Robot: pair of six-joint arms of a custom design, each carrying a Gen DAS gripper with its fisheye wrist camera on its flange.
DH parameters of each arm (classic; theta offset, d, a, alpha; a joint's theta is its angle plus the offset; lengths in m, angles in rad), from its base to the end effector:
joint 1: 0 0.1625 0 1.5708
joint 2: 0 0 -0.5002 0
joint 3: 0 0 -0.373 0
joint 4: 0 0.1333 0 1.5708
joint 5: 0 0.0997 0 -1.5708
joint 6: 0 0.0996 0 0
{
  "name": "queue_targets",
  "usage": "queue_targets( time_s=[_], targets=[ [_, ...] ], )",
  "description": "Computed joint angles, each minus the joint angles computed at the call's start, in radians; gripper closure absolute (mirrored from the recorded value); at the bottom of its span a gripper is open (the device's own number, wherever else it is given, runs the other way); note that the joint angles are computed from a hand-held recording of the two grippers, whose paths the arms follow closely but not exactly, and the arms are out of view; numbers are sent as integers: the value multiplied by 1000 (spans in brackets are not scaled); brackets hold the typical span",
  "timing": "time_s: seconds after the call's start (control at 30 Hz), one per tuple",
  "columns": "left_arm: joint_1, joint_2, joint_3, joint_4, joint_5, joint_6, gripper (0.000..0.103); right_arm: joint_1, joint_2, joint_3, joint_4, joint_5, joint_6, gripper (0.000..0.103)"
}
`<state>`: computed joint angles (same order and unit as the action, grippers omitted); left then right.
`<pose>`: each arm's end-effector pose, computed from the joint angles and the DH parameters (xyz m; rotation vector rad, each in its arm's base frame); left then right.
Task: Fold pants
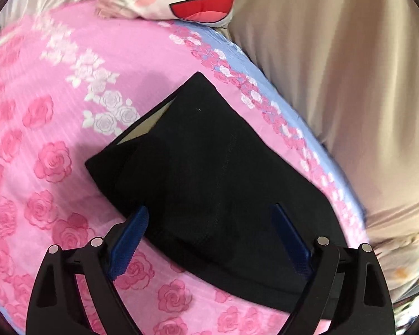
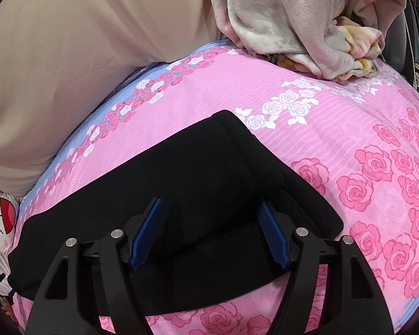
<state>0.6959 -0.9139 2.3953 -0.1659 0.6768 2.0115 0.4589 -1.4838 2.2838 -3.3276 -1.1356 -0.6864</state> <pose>-0.0628 -0.3273 0.1016 -0.4882 2.5515 -1.2266 -0.3120 -0.3497 0.4227 -0.2359 -2.3854 1.1807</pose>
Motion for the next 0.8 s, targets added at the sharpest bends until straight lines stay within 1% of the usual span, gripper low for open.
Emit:
queue_targets(
  time_s=[0.07,0.1,0.17,0.2,0.23,0.27,0.3,0.33,0.37,0.4,0.43,0.47,0.5,0.57,0.6,0.67,0.7,0.73,0.77,0.8],
  targets=[
    [21,-6,-6,-23,0,30,20,-2,0,1,-1,2,3,36],
    [24,5,-22,-6,-13,35,30,-2,1,2,-2,3,5,36],
    [30,42,-70,83,-34,30,38,0,2,2,-6,1,13,36],
    [32,59,-93,116,-40,36,44,2,3,3,-10,-1,17,36],
    [33,65,-102,126,-45,45,55,5,4,2,-13,-4,19,36],
    [44,73,-121,162,-41,57,94,6,5,4,-19,-6,19,35],
    [58,64,-127,164,-22,81,98,8,9,7,-34,-9,21,35],
    [73,50,-129,162,-11,86,99,12,12,7,-45,-18,25,42],
    [84,34,-137,185,7,96,99,18,13,3,-37,-30,24,59],
    [83,27,-140,204,9,98,99,21,14,-2,-30,-38,31,66],
    [73,9,-142,242,8,94,99,21,12,-5,-25,-43,40,78],
    [65,-8,-142,276,11,92,99,16,4,-6,-9,-34,42,86],
    [52,-30,-138,307,12,79,99,6,-11,1,5,-12,37,87],
    [24,-70,-135,408,19,27,99,-23,-47,29,12,45,16,88],
    [7,-85,-130,475,25,-24,99,-47,-74,50,15,79,2,88],
    [-13,-81,-119,574,18,-124,98,-90,-110,81,16,114,-14,88],
    [-10,-71,-115,615,20,-167,97,-111,-122,95,9,113,-28,88],
    [12,-57,-111,645,29,-216,96,-120,-124,101,3,95,-38,87],
    [38,-34,-118,671,37,-240,92,-130,-116,104,-12,71,-42,85],
    [80,18,-138,719,44,-267,90,-136,-110,101,-18,61,-33,85]
  ],
)
